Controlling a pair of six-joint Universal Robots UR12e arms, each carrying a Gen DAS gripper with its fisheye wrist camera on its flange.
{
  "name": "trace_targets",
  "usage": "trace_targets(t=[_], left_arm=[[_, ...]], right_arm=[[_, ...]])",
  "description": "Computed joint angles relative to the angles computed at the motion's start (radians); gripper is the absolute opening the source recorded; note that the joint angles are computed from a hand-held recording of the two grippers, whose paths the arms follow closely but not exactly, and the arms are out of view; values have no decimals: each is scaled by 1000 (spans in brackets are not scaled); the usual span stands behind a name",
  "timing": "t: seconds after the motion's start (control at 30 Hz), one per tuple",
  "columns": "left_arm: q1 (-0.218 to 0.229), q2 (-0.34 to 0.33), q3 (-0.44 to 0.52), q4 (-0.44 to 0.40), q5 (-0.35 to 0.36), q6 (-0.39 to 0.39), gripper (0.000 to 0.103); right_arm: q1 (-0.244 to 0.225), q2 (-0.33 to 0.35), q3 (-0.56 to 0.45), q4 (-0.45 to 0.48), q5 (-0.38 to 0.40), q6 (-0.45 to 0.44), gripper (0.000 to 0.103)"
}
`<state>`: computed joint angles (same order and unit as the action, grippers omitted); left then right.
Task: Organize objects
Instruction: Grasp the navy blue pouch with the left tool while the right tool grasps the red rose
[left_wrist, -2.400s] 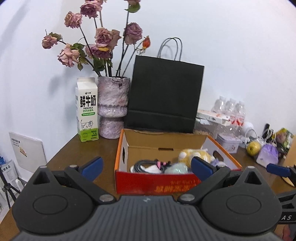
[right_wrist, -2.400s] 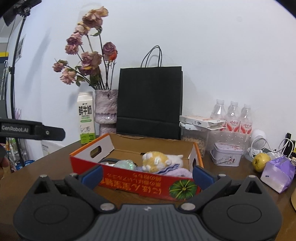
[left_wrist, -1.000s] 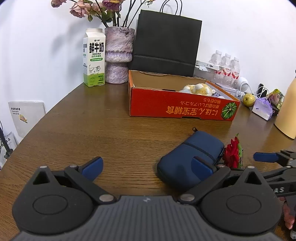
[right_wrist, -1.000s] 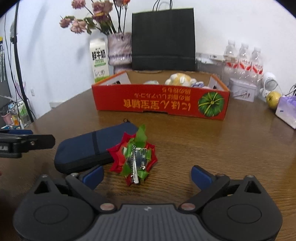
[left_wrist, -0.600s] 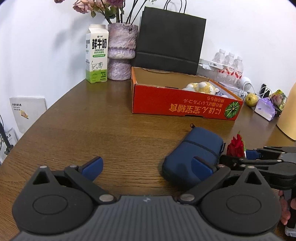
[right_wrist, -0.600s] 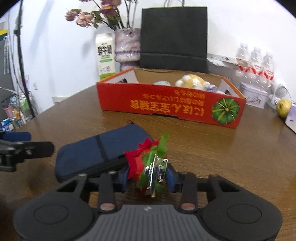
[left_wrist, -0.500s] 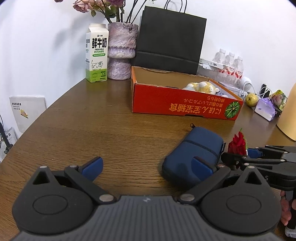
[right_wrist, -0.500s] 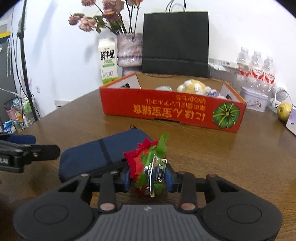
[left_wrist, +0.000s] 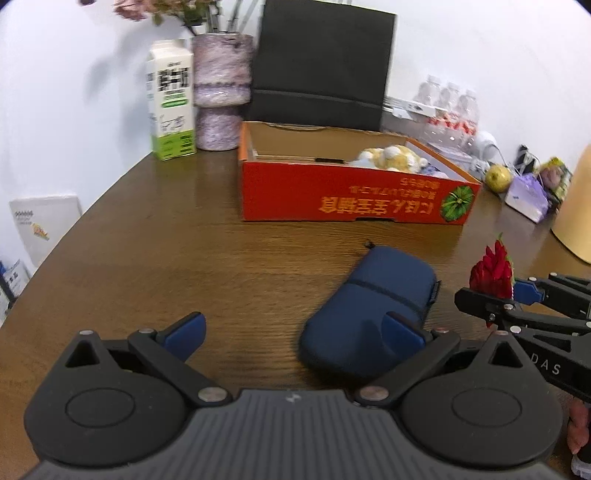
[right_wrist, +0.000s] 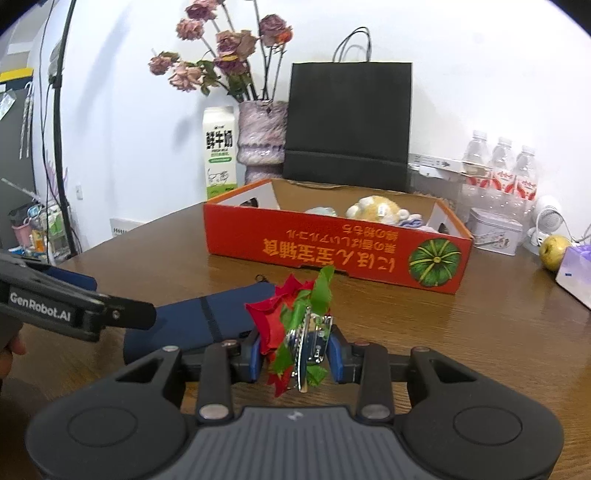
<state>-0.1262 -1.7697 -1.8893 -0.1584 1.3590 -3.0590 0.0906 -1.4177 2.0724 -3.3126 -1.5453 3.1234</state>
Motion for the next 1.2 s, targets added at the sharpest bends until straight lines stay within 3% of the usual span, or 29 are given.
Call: trace_targets(t=[0.23, 0.37, 0.6, 1.2], left_arm=[[-22, -24, 56, -101, -55, 122, 103], [-41, -46, 85, -124, -44, 166, 103], [-56, -82, 128, -208, -28, 145, 103], [-95, -99, 97, -62, 84, 46, 103]], right_arm=[[-21, -10, 18, -42, 8, 13, 33], [-33, -16, 27, -58, 3, 13, 33], [-61, -27, 42, -69, 6, 21, 33], [-73, -31, 51, -76, 3, 7, 34]])
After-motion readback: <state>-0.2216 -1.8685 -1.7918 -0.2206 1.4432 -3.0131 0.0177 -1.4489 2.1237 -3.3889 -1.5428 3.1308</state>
